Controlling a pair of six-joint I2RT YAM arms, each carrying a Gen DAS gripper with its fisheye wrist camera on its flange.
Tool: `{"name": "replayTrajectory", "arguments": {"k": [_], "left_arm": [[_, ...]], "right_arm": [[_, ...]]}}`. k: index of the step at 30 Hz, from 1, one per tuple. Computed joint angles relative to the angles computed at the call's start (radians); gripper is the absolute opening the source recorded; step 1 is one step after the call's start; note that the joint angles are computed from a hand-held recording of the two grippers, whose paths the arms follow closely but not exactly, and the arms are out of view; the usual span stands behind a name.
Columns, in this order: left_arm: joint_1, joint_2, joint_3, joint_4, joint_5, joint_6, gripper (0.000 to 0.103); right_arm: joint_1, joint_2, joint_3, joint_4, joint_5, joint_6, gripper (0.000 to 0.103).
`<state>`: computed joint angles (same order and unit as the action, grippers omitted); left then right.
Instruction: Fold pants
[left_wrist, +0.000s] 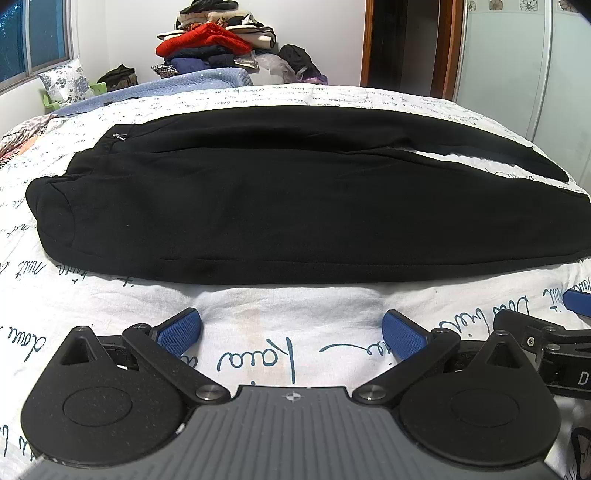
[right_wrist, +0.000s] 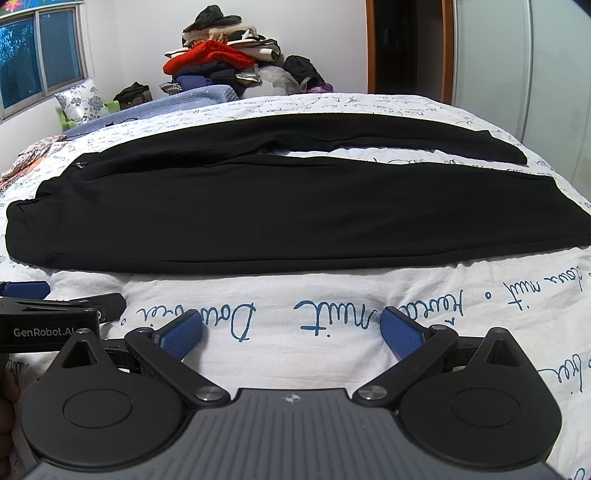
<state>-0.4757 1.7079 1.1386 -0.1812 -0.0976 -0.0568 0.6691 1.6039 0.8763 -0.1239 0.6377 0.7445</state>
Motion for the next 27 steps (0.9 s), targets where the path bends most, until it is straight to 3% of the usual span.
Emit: {"name": "replayTrajectory", "arguments": {"k": [27], "left_arm": [[0.001, -0.004, -0.016, 0.015, 0.002, 0.0, 0.103]], "right_arm": [[0.004, 0.0, 0.0, -0.001, 0.005, 0.003, 0.103]]}}
